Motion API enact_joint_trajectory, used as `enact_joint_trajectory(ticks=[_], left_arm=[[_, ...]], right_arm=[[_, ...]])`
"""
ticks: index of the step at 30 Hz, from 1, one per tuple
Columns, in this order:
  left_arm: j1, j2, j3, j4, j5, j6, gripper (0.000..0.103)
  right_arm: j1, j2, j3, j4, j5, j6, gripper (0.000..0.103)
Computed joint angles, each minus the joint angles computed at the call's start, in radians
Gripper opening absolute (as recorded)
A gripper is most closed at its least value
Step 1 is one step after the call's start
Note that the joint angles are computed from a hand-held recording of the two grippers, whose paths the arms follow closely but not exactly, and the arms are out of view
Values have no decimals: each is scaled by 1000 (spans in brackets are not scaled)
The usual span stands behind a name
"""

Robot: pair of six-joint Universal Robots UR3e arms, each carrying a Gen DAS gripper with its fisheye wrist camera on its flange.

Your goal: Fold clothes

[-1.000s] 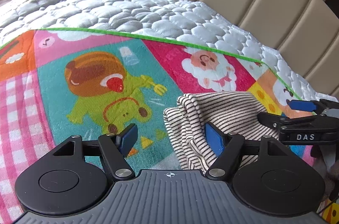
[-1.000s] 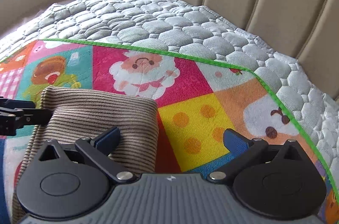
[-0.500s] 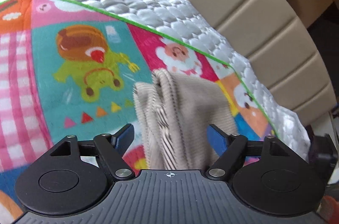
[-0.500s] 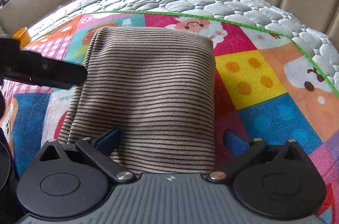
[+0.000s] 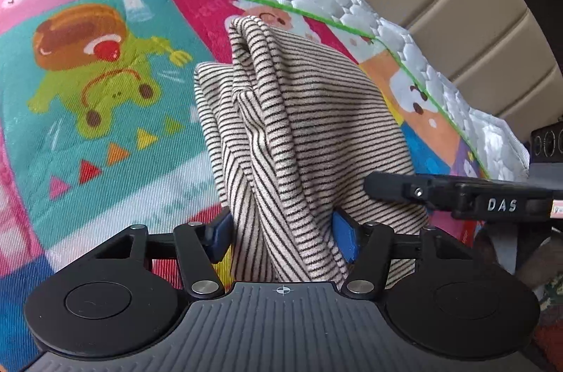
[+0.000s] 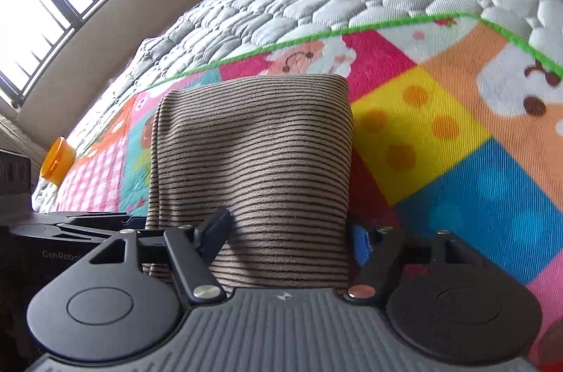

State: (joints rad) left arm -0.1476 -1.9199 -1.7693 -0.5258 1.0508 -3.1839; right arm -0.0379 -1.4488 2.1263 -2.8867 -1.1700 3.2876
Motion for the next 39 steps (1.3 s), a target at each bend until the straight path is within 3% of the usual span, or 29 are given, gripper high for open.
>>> enact_joint_trajectory(ticks=[9, 13, 18, 20, 22, 25, 30, 33, 36, 39], left_arm=[[-5, -223, 266, 65, 36, -25, 63], [-3, -230, 267, 83, 36, -28, 64], [-16, -190, 220, 116, 62, -30, 65], [-34, -130, 165, 130, 107, -20, 66], [-46, -45, 82, 154, 147, -10, 68], [-56, 113, -56, 182, 190, -37, 80], [-78, 453, -304, 180, 264, -88, 94], [-152, 658, -381, 102, 373, -119, 102], [-243, 821, -446, 62, 469, -171, 103], [-405, 857, -507, 110, 646, -281, 103]], right_arm=[[66, 291, -305, -93, -115, 54, 74], [59, 274, -262, -127, -106, 58, 78], [108, 158, -146, -152, -187, 50, 87], [151, 74, -90, -152, -240, 45, 91], [198, -14, -43, -143, -289, 53, 103], [301, -151, 6, -99, -404, 81, 103], [420, -384, 58, 53, -510, 144, 103], [495, -516, 62, 187, -580, 201, 103], [638, -633, 97, 276, -724, 302, 103], [776, -703, 176, 286, -852, 418, 103]])
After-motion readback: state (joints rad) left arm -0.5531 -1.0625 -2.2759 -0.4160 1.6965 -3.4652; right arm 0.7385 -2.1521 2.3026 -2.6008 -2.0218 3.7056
